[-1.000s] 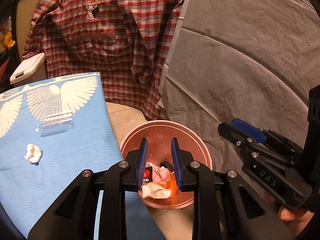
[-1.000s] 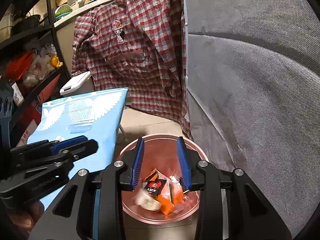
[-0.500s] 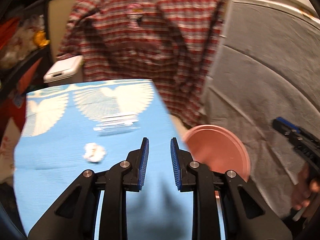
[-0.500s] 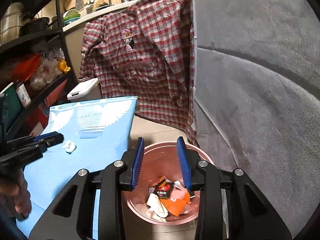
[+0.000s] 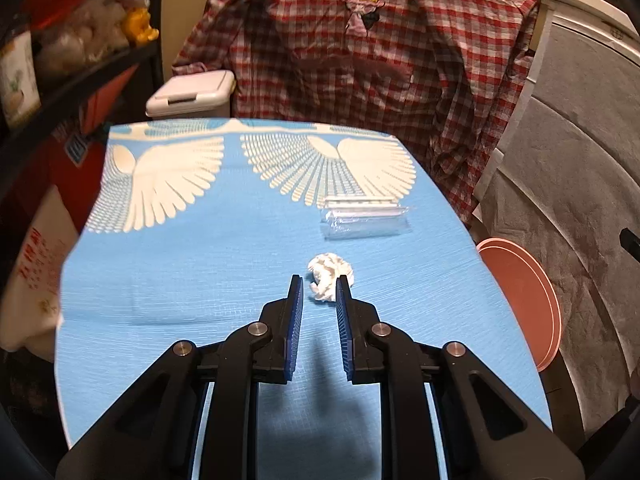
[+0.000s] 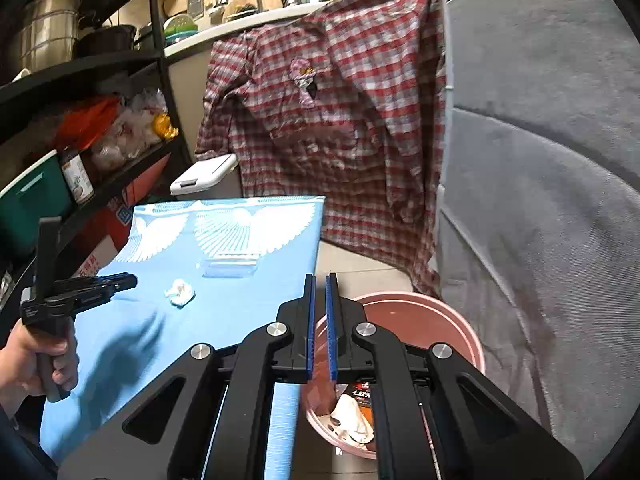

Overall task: Collect trash
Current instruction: 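Move both tools back over the tissue and plastic bag on the board, then grasp the crumpled white tissue with the left tool while the right tool grasps the clear plastic bag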

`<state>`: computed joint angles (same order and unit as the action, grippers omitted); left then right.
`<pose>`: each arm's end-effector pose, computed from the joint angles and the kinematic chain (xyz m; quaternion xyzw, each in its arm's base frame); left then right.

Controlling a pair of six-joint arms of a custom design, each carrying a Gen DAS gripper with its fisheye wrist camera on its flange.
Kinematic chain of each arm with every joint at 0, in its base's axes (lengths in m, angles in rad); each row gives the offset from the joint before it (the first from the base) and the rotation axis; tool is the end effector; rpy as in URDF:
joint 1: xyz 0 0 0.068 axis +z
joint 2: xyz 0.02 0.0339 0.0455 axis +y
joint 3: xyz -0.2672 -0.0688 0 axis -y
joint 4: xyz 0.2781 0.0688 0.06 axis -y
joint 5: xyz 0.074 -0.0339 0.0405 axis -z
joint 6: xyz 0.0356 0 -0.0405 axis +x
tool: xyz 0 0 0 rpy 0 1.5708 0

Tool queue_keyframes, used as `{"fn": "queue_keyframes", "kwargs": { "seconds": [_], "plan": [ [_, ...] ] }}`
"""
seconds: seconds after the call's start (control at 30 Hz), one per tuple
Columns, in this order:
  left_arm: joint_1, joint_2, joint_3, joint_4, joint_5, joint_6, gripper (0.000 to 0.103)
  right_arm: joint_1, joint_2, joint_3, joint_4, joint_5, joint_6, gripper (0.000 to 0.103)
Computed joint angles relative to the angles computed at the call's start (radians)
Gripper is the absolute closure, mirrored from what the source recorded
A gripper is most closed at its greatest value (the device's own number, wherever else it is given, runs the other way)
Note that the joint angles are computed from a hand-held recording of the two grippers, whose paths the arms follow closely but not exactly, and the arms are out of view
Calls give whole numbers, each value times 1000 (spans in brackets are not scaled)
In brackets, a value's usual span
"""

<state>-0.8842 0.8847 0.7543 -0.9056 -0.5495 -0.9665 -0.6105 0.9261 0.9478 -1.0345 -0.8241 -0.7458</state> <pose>0.1332 -0.1332 0.2538 -0.1098 0.9246 -0.0457 0.3620 0.1691 -0.0864 0.3098 -0.1696 0.8714 0.1415 0.4380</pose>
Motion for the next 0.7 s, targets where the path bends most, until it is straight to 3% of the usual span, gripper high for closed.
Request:
{"fn": "queue_keyframes", "kwargs": {
  "seconds": [0.4, 0.7],
  "plan": [
    [150, 55, -105, 236, 153, 122, 86, 154, -34, -79, 95, 98, 70, 96],
    [202, 112, -116, 296, 204, 150, 85, 279, -25, -123, 177, 171, 138, 96]
  ]
}}
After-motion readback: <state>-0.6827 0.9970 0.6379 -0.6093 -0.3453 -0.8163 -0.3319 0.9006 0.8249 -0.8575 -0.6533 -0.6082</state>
